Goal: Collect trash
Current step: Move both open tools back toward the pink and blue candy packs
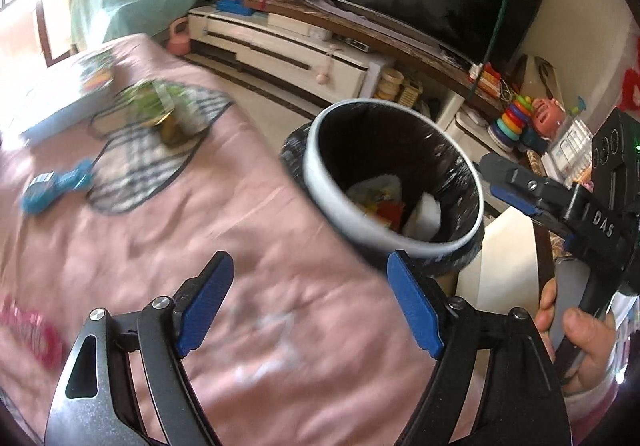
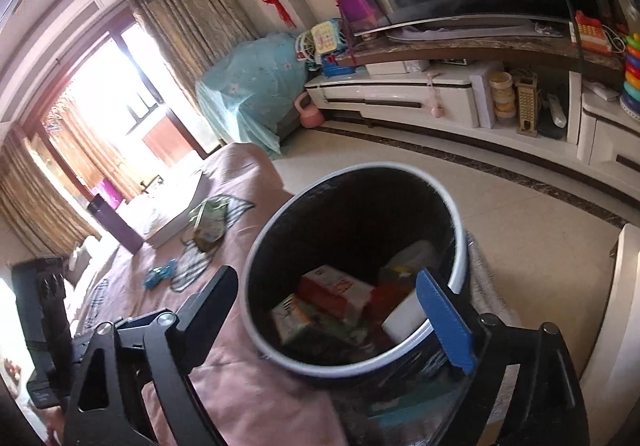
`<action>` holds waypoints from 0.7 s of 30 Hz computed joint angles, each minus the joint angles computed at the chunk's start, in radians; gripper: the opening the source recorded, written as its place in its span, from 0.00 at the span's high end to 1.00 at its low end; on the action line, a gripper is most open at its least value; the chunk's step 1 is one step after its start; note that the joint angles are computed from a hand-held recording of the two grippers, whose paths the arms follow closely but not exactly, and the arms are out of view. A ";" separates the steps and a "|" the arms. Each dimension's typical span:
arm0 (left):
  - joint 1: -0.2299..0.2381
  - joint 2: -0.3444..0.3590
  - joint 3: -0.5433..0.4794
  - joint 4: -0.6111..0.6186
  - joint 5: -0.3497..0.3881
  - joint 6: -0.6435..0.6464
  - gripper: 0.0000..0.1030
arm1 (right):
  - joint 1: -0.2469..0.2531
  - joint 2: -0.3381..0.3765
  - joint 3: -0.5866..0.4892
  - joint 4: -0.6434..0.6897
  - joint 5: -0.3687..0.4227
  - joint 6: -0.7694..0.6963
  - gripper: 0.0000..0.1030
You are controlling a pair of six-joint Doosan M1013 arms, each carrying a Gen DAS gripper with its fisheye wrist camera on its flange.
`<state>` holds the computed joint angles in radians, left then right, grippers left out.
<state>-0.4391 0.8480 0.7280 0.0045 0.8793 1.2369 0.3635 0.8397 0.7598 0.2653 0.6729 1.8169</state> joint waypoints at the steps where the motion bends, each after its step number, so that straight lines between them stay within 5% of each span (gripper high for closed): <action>1: 0.002 -0.023 0.044 0.008 -0.021 -0.020 0.21 | 0.003 -0.003 0.006 0.012 -0.001 -0.007 0.09; 10: 0.032 -0.175 0.322 0.080 -0.153 -0.186 0.21 | 0.048 -0.007 0.015 0.099 -0.001 -0.086 0.04; 21: 0.070 -0.279 0.500 0.261 -0.188 -0.466 0.21 | 0.098 0.062 -0.099 0.140 0.091 -0.188 0.04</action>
<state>-0.3689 0.5689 1.2284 0.2651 0.6917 0.7707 0.4610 0.9021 0.6610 0.4050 0.7635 1.6292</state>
